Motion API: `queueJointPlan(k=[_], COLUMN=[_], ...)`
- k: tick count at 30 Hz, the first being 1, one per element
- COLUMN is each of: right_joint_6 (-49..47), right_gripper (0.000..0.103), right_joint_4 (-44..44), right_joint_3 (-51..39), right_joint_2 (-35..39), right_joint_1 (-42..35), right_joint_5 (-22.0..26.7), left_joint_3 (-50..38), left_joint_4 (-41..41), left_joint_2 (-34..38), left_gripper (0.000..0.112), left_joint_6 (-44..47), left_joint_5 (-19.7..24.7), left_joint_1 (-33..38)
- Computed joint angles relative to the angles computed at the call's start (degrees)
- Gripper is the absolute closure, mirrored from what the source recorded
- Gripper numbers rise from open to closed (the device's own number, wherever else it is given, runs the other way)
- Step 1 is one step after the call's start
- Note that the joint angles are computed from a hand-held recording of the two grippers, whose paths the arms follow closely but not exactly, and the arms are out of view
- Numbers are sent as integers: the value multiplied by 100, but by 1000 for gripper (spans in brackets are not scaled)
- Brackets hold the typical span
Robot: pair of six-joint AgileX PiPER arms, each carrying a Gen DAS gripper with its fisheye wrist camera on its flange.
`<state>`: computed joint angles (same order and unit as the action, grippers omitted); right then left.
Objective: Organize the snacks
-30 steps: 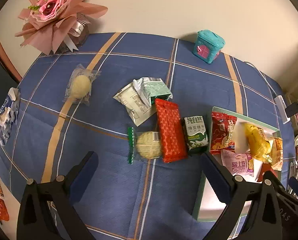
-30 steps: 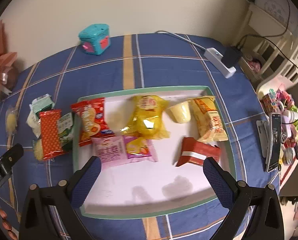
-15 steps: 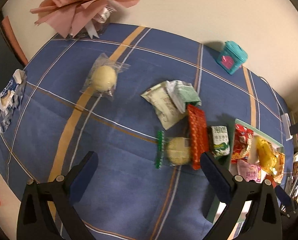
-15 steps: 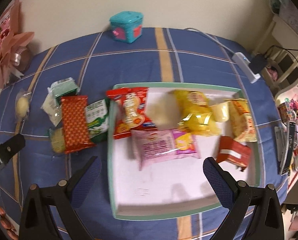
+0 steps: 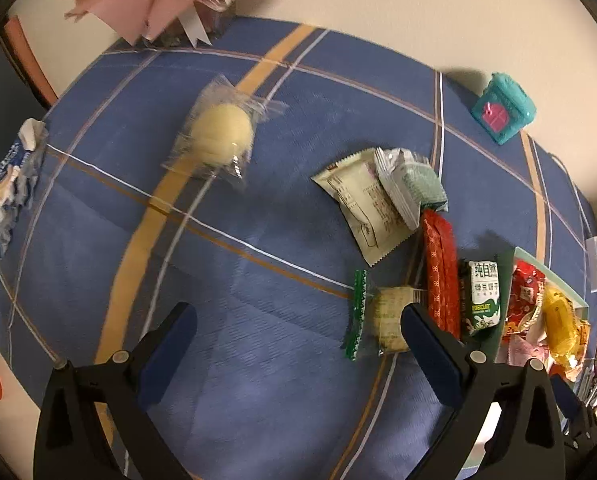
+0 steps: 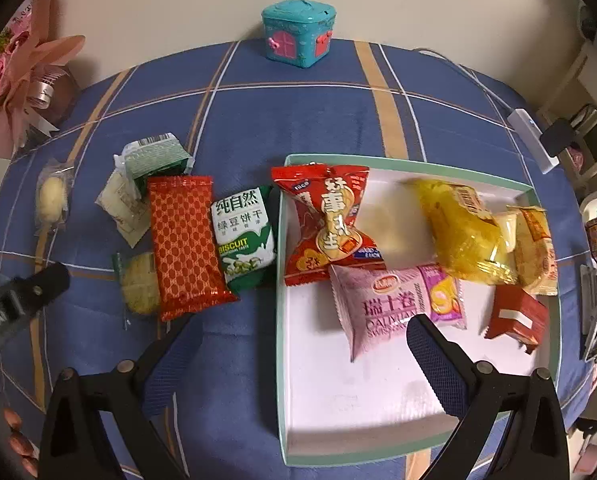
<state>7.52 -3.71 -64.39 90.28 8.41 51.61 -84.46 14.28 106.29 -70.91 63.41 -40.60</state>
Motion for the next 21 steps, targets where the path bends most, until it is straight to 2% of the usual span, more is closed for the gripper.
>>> queueJointPlan(k=[5,12,21], right_joint_6=[119,144,201], right_gripper=[0,0,0], right_joint_4=[-97,-196,-422], right_joint_3=[-205,-446,-554], right_joint_2=[289,535,709], right_joint_1=[27,-4,-122], right_joint_5=[-22,20,-26], left_joint_3=[-238,-817,-733], left_joint_4=[-218,-395,-704], left_joint_2=[373,941,1044], left_gripper=[11,11,11], left_joint_6=[197,411,434], left_joint_5=[-170,-115,-539], left_joint_1=[72,32,165])
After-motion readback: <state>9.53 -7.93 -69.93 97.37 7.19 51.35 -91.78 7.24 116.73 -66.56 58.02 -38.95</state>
